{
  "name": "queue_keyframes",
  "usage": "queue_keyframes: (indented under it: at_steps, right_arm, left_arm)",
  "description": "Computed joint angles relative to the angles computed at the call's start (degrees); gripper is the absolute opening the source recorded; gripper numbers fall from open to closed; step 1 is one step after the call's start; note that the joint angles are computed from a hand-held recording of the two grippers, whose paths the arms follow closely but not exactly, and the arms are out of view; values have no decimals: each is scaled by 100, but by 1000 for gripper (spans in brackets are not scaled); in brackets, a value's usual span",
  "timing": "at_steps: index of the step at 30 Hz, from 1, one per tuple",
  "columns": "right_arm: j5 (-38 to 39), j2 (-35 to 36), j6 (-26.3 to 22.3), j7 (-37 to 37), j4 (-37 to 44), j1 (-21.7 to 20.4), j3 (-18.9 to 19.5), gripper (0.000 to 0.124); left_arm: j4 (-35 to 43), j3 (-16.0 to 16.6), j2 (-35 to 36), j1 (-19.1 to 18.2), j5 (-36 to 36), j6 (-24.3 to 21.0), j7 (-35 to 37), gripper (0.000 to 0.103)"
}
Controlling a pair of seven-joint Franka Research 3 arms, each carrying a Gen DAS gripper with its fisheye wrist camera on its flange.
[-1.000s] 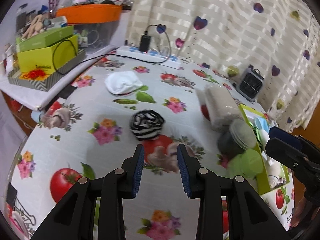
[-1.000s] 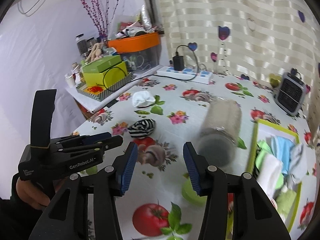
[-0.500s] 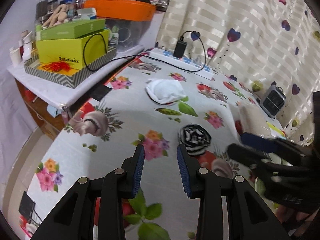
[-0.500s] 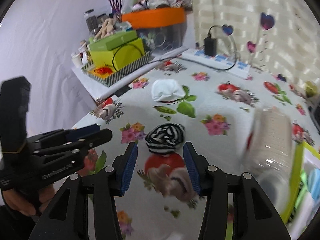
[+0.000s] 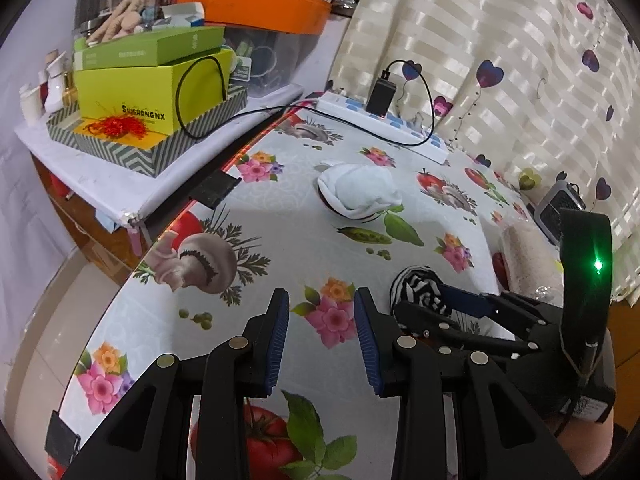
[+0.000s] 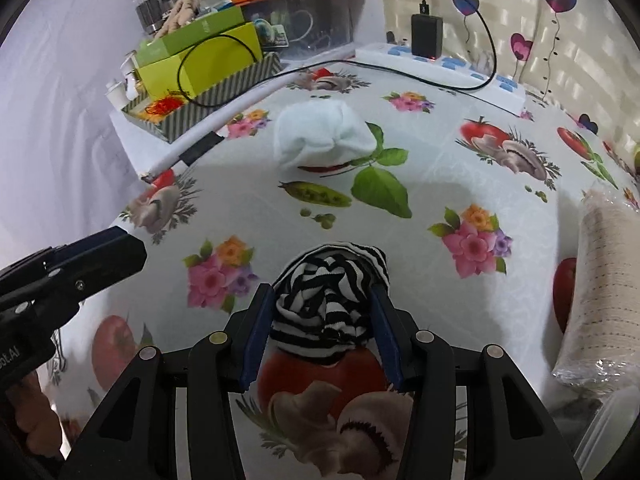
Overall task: Organize soft objects
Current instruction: 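Grasp the black-and-white striped sock with the right gripper, then grasp the white cloth bundle with the left gripper while the right gripper holds the striped sock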
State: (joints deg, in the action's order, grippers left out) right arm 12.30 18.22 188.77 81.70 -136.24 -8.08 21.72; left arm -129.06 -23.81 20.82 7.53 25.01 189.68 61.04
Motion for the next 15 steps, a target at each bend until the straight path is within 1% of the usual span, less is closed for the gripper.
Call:
queue_keyframes:
  at_steps: [1, 2, 3, 4, 5, 7, 9, 11, 13, 14, 15]
  right_arm:
    - [36, -19, -39, 31, 6, 69, -68, 48]
    - [111, -52, -50, 70, 6, 338, -327, 35]
    - [181, -71, -48, 57, 1, 518, -513, 19]
    - [198, -91, -48, 81, -20, 499, -498, 19]
    - [210, -107, -46, 82, -53, 305, -314, 18]
    - [232, -182, 50, 96, -149, 327, -343, 17]
    - [96, -303, 180, 221, -303, -111, 57, 17]
    - [-76, -481, 331, 385, -453, -257, 174, 17]
    - [-414, -676, 461, 665, -626, -679, 514, 17]
    - [-646, -799, 527, 858, -729, -945, 716, 17]
    - [-782, -874, 546, 982, -771, -1019, 759, 17]
  left_arm:
    - [49, -50, 42, 46, 16, -31, 9, 32]
    - [111, -137, 93, 121, 25, -78, 22, 32]
    - [153, -215, 132, 189, 24, -103, 43, 32]
    - [191, -277, 168, 240, 21, -117, 70, 32]
    - [239, -329, 209, 279, 16, -128, 102, 32]
    - [359, -418, 294, 329, -8, -177, 168, 32]
    - [516, -560, 424, 419, -40, -234, 258, 32]
    - [684, -658, 548, 456, -116, -331, 345, 32]
    - [916, -809, 736, 522, -203, -421, 489, 32]
    - [1021, -790, 797, 467, -261, -463, 541, 33]
    - [1174, -734, 878, 365, -328, -525, 588, 33]
